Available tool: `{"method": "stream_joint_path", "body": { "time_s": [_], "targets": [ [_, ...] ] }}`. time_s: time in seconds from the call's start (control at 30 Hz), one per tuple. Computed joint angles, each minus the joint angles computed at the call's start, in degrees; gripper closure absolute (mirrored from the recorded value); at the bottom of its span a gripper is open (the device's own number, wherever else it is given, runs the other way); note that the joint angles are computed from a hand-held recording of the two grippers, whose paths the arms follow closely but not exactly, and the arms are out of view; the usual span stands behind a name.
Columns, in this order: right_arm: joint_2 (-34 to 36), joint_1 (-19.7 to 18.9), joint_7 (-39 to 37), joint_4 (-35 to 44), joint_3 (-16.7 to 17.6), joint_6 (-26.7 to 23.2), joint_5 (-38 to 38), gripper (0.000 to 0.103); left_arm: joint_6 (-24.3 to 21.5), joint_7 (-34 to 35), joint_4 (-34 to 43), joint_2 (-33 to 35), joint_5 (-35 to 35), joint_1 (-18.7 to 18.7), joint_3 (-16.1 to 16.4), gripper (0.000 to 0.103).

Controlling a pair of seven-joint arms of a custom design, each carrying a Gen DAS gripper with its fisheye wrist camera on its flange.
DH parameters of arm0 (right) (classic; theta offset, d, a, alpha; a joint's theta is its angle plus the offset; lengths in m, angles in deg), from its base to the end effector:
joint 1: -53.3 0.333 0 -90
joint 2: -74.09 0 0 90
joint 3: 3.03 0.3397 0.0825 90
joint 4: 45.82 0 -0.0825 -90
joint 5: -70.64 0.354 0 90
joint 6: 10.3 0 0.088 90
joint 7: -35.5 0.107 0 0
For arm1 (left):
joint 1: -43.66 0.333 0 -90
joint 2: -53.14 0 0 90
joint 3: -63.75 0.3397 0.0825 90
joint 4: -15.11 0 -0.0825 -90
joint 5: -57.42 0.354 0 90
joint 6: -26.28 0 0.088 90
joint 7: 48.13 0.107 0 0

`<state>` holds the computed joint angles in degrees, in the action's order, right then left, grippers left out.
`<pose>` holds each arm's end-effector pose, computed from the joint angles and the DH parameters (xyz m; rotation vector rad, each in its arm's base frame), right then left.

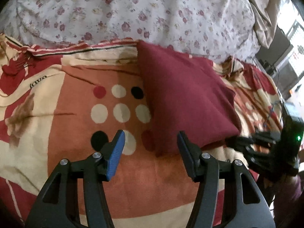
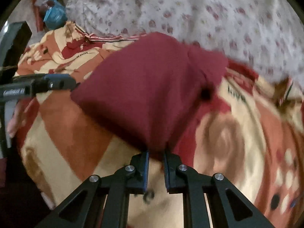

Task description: Fold small clothes

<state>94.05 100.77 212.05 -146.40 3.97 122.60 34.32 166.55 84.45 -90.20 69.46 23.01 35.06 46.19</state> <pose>0.3943 0.5179 0.4337 -1.7316 2.0850 -0.4551 0.5779 -0.2645 0.4549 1.1454 -2.6943 0.9320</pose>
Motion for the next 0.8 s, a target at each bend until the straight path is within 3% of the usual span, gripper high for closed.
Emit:
{"method": "stream_joint_path", "body": {
  "time_s": [0.1,0.17,0.2,0.27,0.37,0.53,0.63,0.73,0.8],
  "targets": [
    [-4.8,0.3,3.0,-3.5,0.4,-1.0,-0.2,0.089,1.6,-1.0,0.8,0.1,-0.6,-0.5,-0.3,0.046],
    [-7.2,0.5,6.7,-4.0,0.5,-3.3,-3.6,0.076,2.3,-2.1,1.9,0.7,0.9,-1.6,-0.5,0.046],
    [-8.0,0.2,9.1,-4.1,0.5,-3.7,-5.6,0.058,2.9,-2.5,2.1,1.0,1.6,-2.1,-0.6,0.046],
    [-8.3,-0.7,14.3,-3.5,0.3,-3.7,-10.2,0.048,3.9,-4.8,2.8,2.0,4.5,-3.5,-0.3,0.046],
    [-4.4,-4.3,14.3,0.4,-0.4,1.2,-12.0,0.048,3.9,-7.5,3.9,3.8,8.3,-4.7,-0.3,0.046],
    [5.8,-6.9,2.5,10.4,-2.4,-0.9,-3.9,0.052,7.1,-8.5,2.3,5.3,11.8,-4.9,-0.9,0.046],
    [5.8,-6.8,5.1,6.9,-4.8,0.8,-1.4,0.058,7.1,-8.2,2.4,6.3,11.5,-4.0,-2.0,0.044],
    [3.2,-5.9,14.7,-0.5,-7.7,9.5,-6.4,0.058,8.8,-8.7,1.7,6.4,12.7,-4.5,-2.1,0.041],
    [3.2,-5.9,12.8,0.1,-6.9,7.8,-6.4,0.058,9.8,-8.7,1.1,6.2,13.4,-4.6,-2.2,0.041]
  ]
}}
